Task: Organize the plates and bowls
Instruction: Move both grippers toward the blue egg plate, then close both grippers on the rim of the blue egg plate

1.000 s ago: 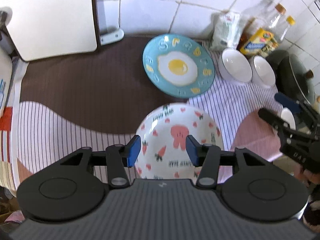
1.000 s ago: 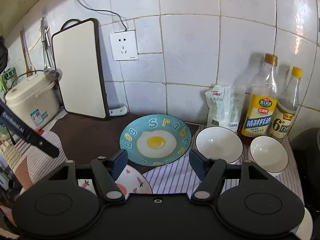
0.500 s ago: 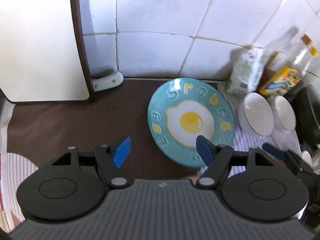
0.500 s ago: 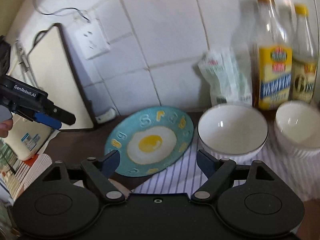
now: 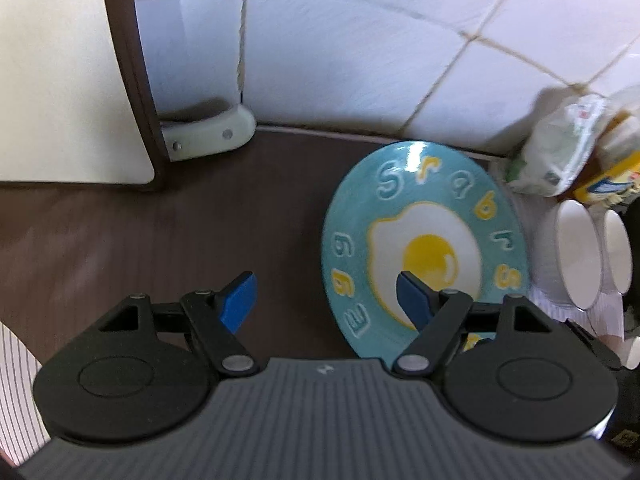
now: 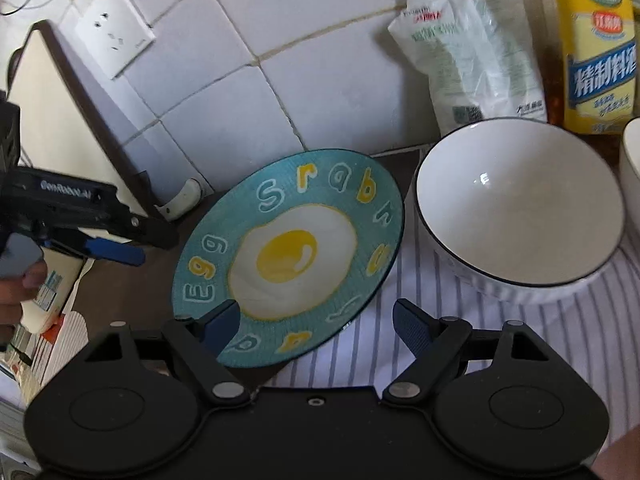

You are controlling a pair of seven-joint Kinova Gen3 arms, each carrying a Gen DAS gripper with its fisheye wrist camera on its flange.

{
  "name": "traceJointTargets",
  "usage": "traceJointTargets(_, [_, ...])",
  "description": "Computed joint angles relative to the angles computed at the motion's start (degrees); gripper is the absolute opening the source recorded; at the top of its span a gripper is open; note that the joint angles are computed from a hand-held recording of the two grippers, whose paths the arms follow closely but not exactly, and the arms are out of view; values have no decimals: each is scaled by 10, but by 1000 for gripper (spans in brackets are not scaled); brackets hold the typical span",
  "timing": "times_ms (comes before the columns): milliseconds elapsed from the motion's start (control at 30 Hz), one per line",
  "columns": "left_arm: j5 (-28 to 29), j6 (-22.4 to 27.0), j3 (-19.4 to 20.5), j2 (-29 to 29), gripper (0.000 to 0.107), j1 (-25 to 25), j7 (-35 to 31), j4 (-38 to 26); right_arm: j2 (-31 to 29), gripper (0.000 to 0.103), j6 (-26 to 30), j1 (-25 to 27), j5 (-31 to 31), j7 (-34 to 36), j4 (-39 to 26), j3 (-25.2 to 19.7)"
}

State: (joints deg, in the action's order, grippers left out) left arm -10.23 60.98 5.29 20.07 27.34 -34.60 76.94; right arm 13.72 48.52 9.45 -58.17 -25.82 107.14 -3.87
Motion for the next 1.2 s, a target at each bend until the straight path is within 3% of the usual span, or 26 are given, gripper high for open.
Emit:
traceJointTargets(133, [20,0,3,14,76,-17,-22,-7,9,82,-18,-26,51,-72,-25,1])
traceJointTargets(233, [26,7,1,26,74,-19,-34,-17,12,71,-28,-27,53,-94,-27,-8])
traceJointTargets(267, [25,8,0,29,73,-18,-36,-19,11,61,-35,-27,51,-96,-24,-10])
traceJointTargets(300, [24,8,-1,32,69,-18,-39,-20,11,57,-41,-29,52,-104,-23,-12])
traceJointTargets(333, [23,8,-2,34,66,-17,-42,-21,9,55,-52,-31,52,-112,-18,-13])
traceJointTargets(367, [21,15,-3,39,55,-15,-46,-26,9,47,-60,-32,50,-120,-17,-14])
traceJointTargets(400, [24,21,-3,42,38,-15,-56,-30,7,33,-67,-29,53,-126,-14,-17])
traceJointTargets(467, [51,6,5,38,28,-32,-72,-19,6,21,-73,-32,59,-145,-11,-7])
traceJointTargets(567, [85,-23,6,30,17,-45,-68,2,11,20,-65,-19,55,-147,-14,-15])
traceJointTargets(633, [88,-31,1,29,18,-41,-49,7,10,20,-71,-17,51,-138,-10,-19])
traceJointTargets(967, [83,10,4,33,18,-35,-31,-23,11,22,-55,-10,56,-114,-20,-23])
traceJointTargets(1200, [68,46,7,3,18,-14,-25,-28,-6,22,2,-3,67,-115,-42,-10])
